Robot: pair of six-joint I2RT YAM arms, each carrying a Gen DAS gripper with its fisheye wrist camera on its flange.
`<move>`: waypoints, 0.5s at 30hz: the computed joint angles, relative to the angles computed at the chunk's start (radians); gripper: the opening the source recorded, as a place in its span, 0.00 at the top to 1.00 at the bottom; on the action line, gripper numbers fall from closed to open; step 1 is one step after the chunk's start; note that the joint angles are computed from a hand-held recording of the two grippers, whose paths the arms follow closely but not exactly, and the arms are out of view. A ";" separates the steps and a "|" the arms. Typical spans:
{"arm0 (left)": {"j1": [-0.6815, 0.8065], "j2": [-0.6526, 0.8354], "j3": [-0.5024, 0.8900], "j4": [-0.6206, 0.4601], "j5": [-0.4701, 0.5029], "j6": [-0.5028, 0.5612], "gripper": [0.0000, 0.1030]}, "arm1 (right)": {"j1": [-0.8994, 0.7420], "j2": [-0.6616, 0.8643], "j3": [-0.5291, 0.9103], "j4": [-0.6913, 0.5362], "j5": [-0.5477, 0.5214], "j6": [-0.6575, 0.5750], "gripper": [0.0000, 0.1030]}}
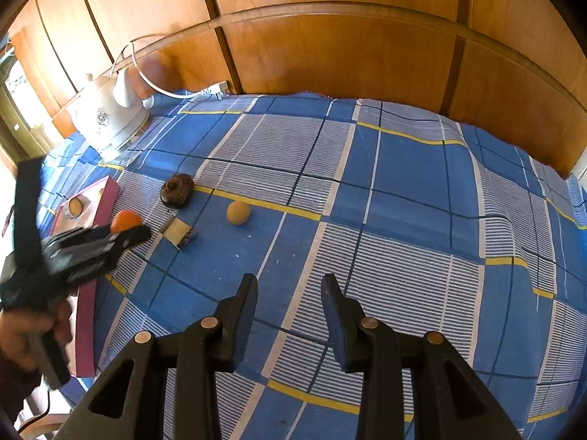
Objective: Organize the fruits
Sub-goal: 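Lift the tangerine with the left tool while the right tool grasps the cream block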
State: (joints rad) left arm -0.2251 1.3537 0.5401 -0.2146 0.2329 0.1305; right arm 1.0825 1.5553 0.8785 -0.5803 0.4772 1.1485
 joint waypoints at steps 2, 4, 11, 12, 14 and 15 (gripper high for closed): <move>-0.011 -0.095 -0.062 -0.015 -0.001 0.018 0.61 | 0.000 0.008 0.004 -0.008 0.000 0.000 0.65; -0.020 -0.197 -0.125 -0.038 0.004 0.029 0.60 | 0.002 0.014 0.007 -0.018 0.003 0.005 0.65; -0.141 -0.548 -0.318 -0.174 -0.058 0.027 0.60 | 0.003 0.023 0.009 -0.047 0.011 0.022 0.65; -0.179 -0.601 -0.342 -0.197 -0.081 0.020 0.60 | 0.004 0.024 0.010 -0.050 0.011 0.024 0.65; -0.237 -0.665 -0.376 -0.219 -0.120 0.006 0.60 | 0.003 0.029 0.010 -0.053 0.010 0.023 0.65; -0.264 -0.685 -0.391 -0.226 -0.134 -0.004 0.60 | 0.003 0.030 0.009 -0.052 0.009 0.022 0.65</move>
